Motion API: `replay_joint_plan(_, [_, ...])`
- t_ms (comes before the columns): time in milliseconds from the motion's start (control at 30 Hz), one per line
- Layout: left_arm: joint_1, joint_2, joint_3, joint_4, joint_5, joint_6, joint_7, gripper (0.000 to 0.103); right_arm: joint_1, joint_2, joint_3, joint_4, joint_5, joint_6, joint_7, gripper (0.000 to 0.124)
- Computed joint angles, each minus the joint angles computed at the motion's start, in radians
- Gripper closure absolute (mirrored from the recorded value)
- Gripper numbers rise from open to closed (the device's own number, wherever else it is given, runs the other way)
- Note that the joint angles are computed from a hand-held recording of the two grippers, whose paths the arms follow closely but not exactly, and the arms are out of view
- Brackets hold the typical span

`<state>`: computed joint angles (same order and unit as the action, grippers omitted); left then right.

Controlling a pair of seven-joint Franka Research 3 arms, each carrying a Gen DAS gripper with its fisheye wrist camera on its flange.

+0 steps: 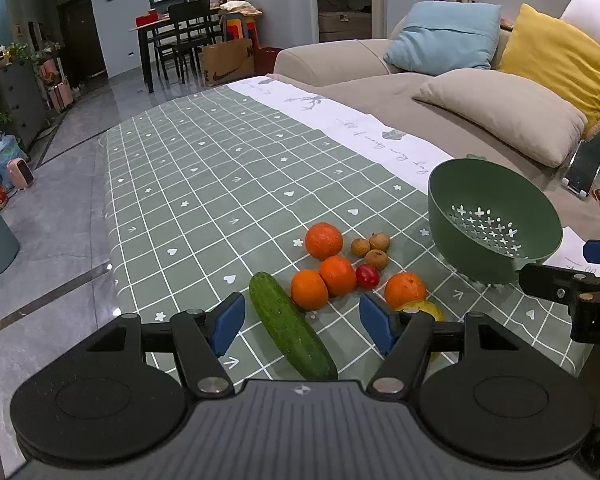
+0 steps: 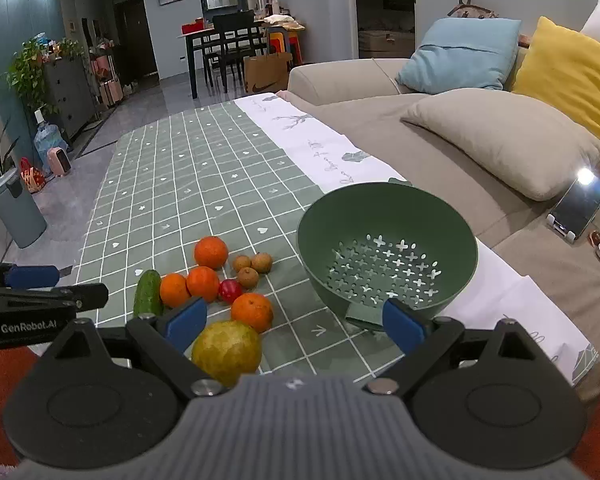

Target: Organize fruits

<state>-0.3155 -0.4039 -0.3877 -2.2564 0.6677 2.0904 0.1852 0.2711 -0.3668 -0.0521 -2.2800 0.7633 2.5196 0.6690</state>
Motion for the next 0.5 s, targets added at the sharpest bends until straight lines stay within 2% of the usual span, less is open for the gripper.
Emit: replay_joint_plan(500, [0.004,0.000,0.001,-0.002,0.004,0.001,-0.013,0.025,-0.002,0.011,0.006,0.008,-0.027,-0.010,0.016,0.033])
